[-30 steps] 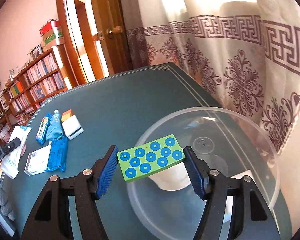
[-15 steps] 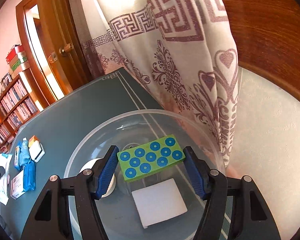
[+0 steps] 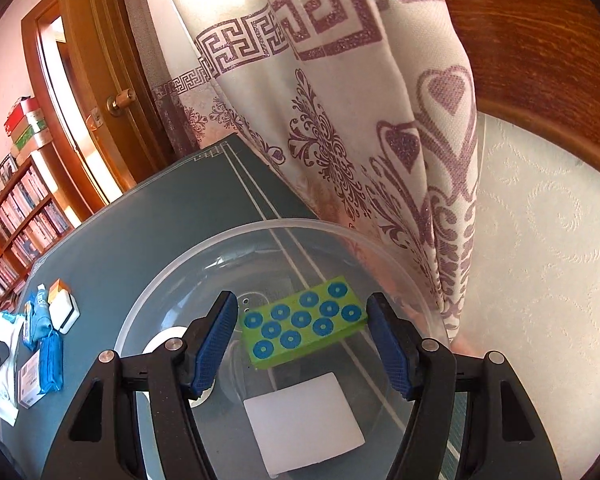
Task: Organize objects
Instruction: 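Carry the swab bag and green dotted block with both grippers to the bowl, then release the swab bag from the left gripper while the right gripper releases the green block into the bowl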
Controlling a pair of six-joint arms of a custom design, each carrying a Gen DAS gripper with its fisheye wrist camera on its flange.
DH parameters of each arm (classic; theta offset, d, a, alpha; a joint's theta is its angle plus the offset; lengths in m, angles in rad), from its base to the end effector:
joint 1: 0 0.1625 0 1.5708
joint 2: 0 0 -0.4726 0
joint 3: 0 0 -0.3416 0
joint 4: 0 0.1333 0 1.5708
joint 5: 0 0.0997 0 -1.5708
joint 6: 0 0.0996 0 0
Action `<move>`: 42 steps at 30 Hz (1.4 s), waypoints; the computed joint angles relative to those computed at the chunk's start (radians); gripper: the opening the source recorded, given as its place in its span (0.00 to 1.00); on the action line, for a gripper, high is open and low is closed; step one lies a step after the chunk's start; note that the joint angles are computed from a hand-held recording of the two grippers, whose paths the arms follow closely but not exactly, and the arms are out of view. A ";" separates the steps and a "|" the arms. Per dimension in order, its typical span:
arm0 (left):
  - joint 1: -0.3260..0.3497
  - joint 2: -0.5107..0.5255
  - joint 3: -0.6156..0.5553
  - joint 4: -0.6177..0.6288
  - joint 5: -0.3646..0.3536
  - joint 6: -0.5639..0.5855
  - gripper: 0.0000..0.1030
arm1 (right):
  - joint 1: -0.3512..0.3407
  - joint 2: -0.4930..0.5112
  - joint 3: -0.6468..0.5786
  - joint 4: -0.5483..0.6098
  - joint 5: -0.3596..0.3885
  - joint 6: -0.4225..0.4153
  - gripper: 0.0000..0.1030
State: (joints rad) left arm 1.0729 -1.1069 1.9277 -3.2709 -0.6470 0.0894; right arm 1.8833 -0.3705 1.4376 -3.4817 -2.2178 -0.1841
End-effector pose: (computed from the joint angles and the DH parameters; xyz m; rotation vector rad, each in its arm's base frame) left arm -0.0777 -0.5885 0.3737 0.1392 2.1849 -1.1970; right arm 0.2945 -0.6731 0.0561 0.2335 -2.3524 1.0974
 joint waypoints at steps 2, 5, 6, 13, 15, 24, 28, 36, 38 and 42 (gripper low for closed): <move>-0.002 0.006 -0.007 0.006 -0.005 0.003 0.46 | 0.000 0.003 0.001 -0.011 -0.004 -0.010 0.68; -0.009 0.016 -0.017 0.013 -0.013 0.012 0.46 | -0.001 0.005 0.007 -0.031 0.002 -0.018 0.71; -0.011 0.020 -0.021 0.016 -0.017 0.015 0.46 | -0.001 0.004 0.011 -0.036 0.005 -0.021 0.71; -0.027 0.058 -0.067 0.071 -0.078 0.043 0.46 | -0.002 0.005 0.026 -0.074 0.010 -0.037 0.71; -0.028 0.069 -0.085 0.100 -0.113 0.046 0.46 | -0.001 0.006 0.027 -0.083 0.006 -0.038 0.71; -0.032 0.138 -0.177 0.207 -0.224 0.105 0.46 | -0.003 0.001 0.046 -0.105 0.023 -0.039 0.71; -0.032 0.166 -0.219 0.254 -0.259 0.117 0.46 | -0.004 0.000 0.049 -0.112 0.028 -0.030 0.71; -0.042 0.226 -0.288 0.270 -0.299 0.183 0.46 | -0.006 0.001 0.053 -0.120 0.033 -0.027 0.71; -0.047 0.240 -0.305 0.266 -0.311 0.206 0.46 | -0.005 0.002 0.052 -0.123 0.031 -0.027 0.71; -0.054 0.255 -0.320 0.262 -0.318 0.235 0.47 | -0.006 0.001 0.052 -0.125 0.028 -0.022 0.71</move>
